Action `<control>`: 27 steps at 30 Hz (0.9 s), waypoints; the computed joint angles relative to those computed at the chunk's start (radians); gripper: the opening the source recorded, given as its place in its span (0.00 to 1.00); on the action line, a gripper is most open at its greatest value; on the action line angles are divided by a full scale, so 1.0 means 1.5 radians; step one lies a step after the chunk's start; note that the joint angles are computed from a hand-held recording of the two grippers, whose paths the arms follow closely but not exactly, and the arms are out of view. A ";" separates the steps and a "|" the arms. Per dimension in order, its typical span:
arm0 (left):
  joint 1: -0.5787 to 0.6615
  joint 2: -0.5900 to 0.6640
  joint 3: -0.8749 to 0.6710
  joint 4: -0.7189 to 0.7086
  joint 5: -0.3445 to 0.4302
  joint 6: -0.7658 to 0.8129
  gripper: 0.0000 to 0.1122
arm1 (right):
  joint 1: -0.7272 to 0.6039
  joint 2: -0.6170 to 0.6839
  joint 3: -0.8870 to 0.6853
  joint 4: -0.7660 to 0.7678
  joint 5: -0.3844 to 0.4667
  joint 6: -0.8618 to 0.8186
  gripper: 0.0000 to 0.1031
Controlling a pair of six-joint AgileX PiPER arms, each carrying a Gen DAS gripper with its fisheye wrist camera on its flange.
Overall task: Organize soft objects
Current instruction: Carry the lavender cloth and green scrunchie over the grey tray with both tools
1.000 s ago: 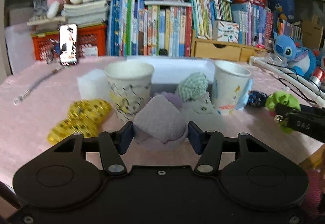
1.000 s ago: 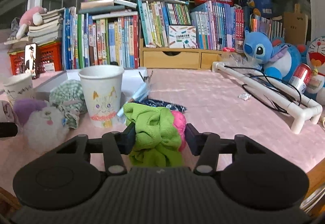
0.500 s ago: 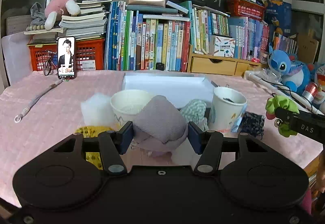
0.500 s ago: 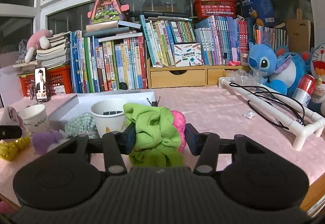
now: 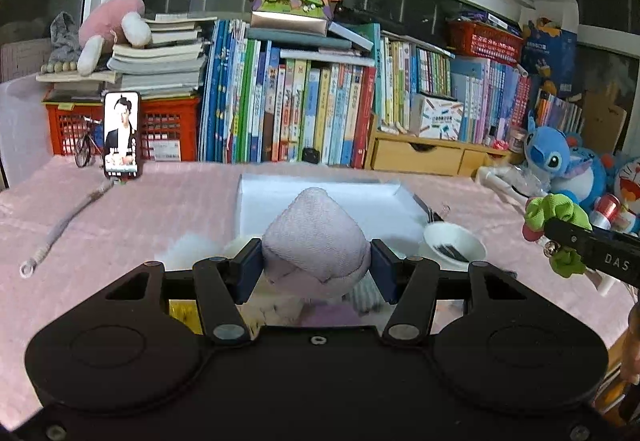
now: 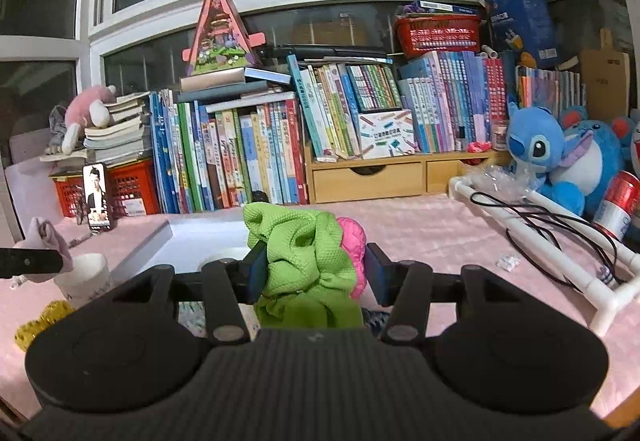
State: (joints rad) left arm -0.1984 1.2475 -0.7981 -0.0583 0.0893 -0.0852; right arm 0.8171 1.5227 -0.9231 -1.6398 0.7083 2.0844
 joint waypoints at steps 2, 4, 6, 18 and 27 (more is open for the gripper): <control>0.009 0.016 -0.028 -0.104 0.016 0.101 0.48 | -0.010 0.005 -0.016 0.006 -0.016 -0.016 0.53; 0.020 0.036 -0.058 -0.190 0.035 0.188 0.49 | -0.021 0.010 -0.034 0.017 -0.034 -0.036 0.53; 0.024 0.056 -0.087 -0.193 0.048 0.192 0.49 | -0.035 0.016 -0.054 0.034 -0.056 -0.061 0.53; 0.035 0.230 -0.346 -0.127 0.197 0.137 0.49 | -0.115 0.096 -0.223 0.215 -0.152 -0.305 0.53; 0.030 0.428 -0.638 -0.074 0.382 0.062 0.49 | -0.188 0.230 -0.452 0.655 -0.152 -0.749 0.53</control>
State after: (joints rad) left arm -0.1529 1.8896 -1.7555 -0.1700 0.6628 0.0072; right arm 0.5350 1.8671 -1.6008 -0.6578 0.4801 0.9615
